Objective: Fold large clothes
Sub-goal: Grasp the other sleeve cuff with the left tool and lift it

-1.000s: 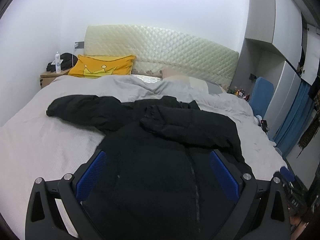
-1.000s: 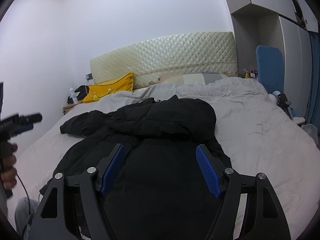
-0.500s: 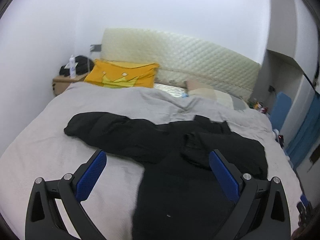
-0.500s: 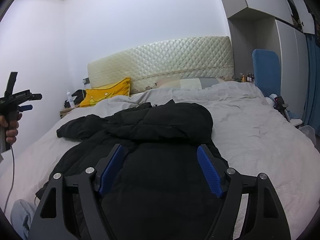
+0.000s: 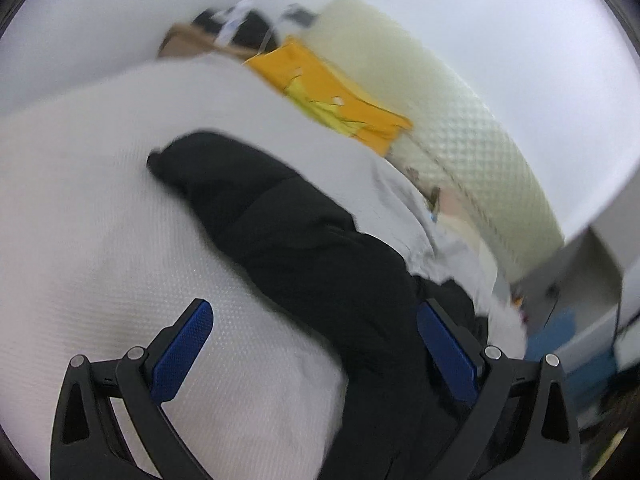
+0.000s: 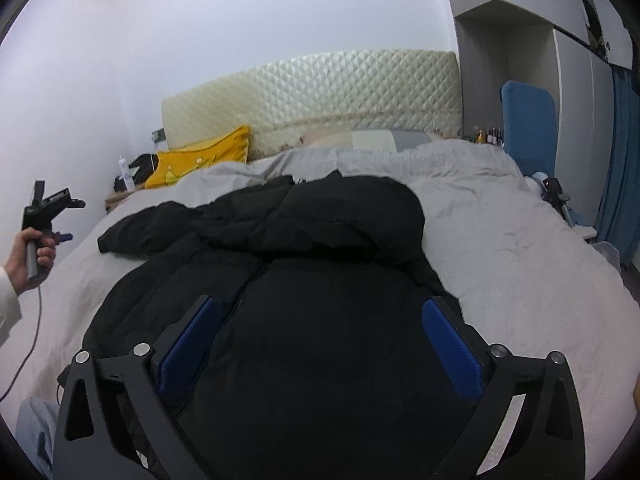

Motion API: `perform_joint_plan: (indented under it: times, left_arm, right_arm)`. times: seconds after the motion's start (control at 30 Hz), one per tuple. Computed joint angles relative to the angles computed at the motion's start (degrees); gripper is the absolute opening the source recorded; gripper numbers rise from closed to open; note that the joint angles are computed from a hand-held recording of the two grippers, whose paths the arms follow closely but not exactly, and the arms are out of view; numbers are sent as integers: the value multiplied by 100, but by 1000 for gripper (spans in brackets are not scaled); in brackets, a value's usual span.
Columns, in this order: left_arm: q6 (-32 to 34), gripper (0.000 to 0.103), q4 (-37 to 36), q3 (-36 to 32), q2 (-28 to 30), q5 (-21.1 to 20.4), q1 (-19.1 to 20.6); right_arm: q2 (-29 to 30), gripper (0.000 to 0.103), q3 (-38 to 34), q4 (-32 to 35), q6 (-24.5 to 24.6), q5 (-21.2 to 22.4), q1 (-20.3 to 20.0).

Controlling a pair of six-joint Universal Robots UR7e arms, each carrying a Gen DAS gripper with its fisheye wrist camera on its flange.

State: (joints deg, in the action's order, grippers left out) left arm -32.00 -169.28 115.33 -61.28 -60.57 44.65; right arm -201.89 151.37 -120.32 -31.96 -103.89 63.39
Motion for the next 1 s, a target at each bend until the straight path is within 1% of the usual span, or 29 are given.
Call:
perform_joint_plan:
  times: [0.03, 0.1, 0.13, 0.2, 0.27, 0.4, 0.53, 0.63, 0.73, 0.8, 0.83, 0.87, 0.9, 0.93, 0.97, 1.0]
  left_arm:
    - [-28, 101, -224, -70, 144, -201, 259]
    - [-58, 101, -441, -195, 367, -382, 557]
    - [-53, 101, -580, -322, 552, -483, 776]
    - [-31, 101, -717, -506, 789, -584, 1039]
    - [-22, 101, -897, -794, 1095, -800, 1389]
    - [94, 101, -1161, -1426, 1589, -1121, 1916]
    - [90, 101, -1409, -2142, 2029, -1534, 2347]
    - [162, 100, -1318, -2637, 2293, -1680, 2497]
    - [197, 97, -1152, -3110, 2571, -1765, 2583]
    - [184, 90, -1027, -3326, 2691, -1740, 2574]
    - [188, 76, -971, -3410, 2731, -1724, 2567]
    - [202, 58, -922, -3497, 2772, -1704, 2558]
    - [200, 50, -938, -3493, 2771, -1641, 2528]
    - [199, 39, -938, -3538, 2788, -1484, 2475]
    - [221, 31, -996, -3511, 2758, -1386, 2422]
    - [249, 28, -1031, -3444, 2689, -1354, 2377]
  right_arm:
    - [0, 102, 35, -4, -53, 50, -152]
    - [38, 102, 108, -37, -65, 138, -386]
    - [30, 102, 145, -21, -62, 199, -505]
    - [71, 102, 216, -61, -58, 281, -710]
    - [146, 102, 290, -125, -37, 343, -954]
    - [417, 102, 423, -385, 162, 410, -1218]
    - [784, 102, 555, -859, 359, 462, -1486]
    - [1047, 102, 620, -1198, 449, 501, -1674]
    - [1209, 102, 668, -1406, 432, 552, -1828]
    - [1191, 102, 683, -1390, 353, 656, -2002]
    - [1117, 102, 669, -1298, 298, 769, -2142]
    - [1081, 102, 667, -1245, 263, 808, -2192]
    - [1031, 103, 655, -1171, 222, 871, -2256]
    - [981, 103, 643, -1110, 184, 906, -2286]
    - [899, 102, 631, -1038, 140, 938, -2302]
    - [837, 102, 613, -975, 97, 1008, -2353]
